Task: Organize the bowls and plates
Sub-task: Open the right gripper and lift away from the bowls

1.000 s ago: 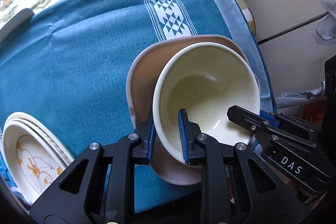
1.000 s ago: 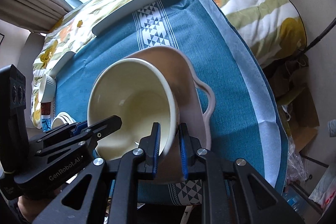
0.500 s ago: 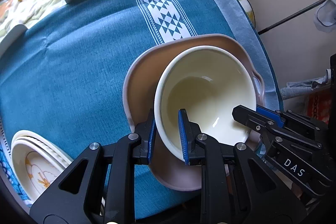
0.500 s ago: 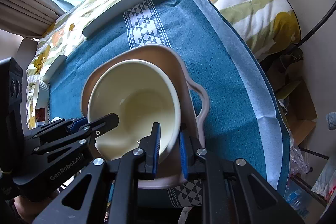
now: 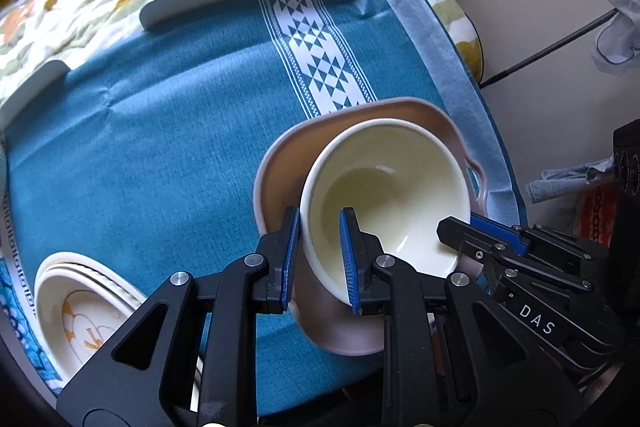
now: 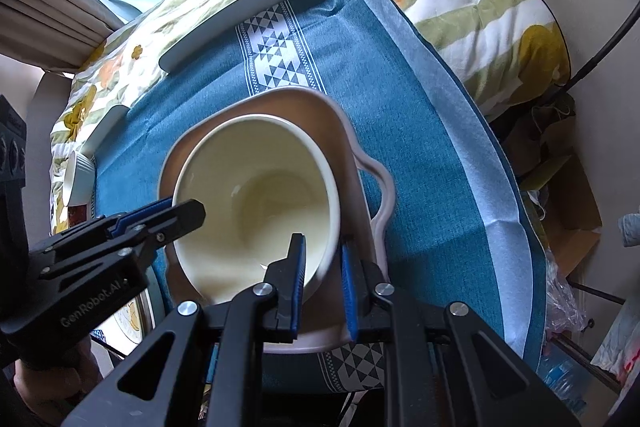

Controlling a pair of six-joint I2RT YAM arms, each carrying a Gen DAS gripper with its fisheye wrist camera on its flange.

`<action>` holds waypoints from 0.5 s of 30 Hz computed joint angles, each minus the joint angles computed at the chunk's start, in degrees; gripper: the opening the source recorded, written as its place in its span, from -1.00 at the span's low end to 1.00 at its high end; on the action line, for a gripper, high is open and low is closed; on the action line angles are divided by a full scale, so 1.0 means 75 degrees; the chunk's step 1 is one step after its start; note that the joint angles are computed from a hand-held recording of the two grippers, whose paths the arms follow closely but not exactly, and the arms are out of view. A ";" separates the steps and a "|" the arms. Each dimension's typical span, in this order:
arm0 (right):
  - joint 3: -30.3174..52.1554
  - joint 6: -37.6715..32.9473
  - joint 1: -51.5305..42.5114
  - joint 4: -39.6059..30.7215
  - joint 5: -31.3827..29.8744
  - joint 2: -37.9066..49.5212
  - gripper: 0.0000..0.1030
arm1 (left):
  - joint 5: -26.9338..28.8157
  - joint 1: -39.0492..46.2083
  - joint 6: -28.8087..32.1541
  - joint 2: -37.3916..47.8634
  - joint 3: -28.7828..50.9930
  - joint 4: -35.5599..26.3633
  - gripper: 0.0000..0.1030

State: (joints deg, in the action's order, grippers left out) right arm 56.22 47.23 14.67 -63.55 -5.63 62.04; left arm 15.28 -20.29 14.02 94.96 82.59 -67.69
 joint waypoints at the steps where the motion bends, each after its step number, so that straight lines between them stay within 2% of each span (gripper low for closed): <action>1: 0.0028 0.0003 0.0008 -0.0047 0.0043 -0.0022 -0.69 | -0.0013 0.0003 0.0001 -0.0022 0.0026 -0.0027 -0.65; 8: 0.0366 0.0096 0.0078 -0.0585 0.0244 -0.0384 -0.69 | 0.0048 0.0063 -0.0151 -0.0385 0.0259 -0.0289 -0.65; 12: 0.0961 -0.0108 0.0260 -0.0904 0.0447 -0.0647 -0.69 | 0.0201 0.0290 -0.0274 -0.0836 0.0708 -0.0614 -0.65; 14: 0.1384 -0.0372 0.0355 -0.0956 0.0576 -0.0709 -0.69 | 0.0155 0.0407 -0.0419 -0.1133 0.0911 -0.0689 -0.53; 15: 0.1614 -0.0555 0.0406 -0.0973 0.0626 -0.0705 -0.69 | 0.0087 0.0459 -0.0510 -0.1312 0.0981 -0.0702 -0.26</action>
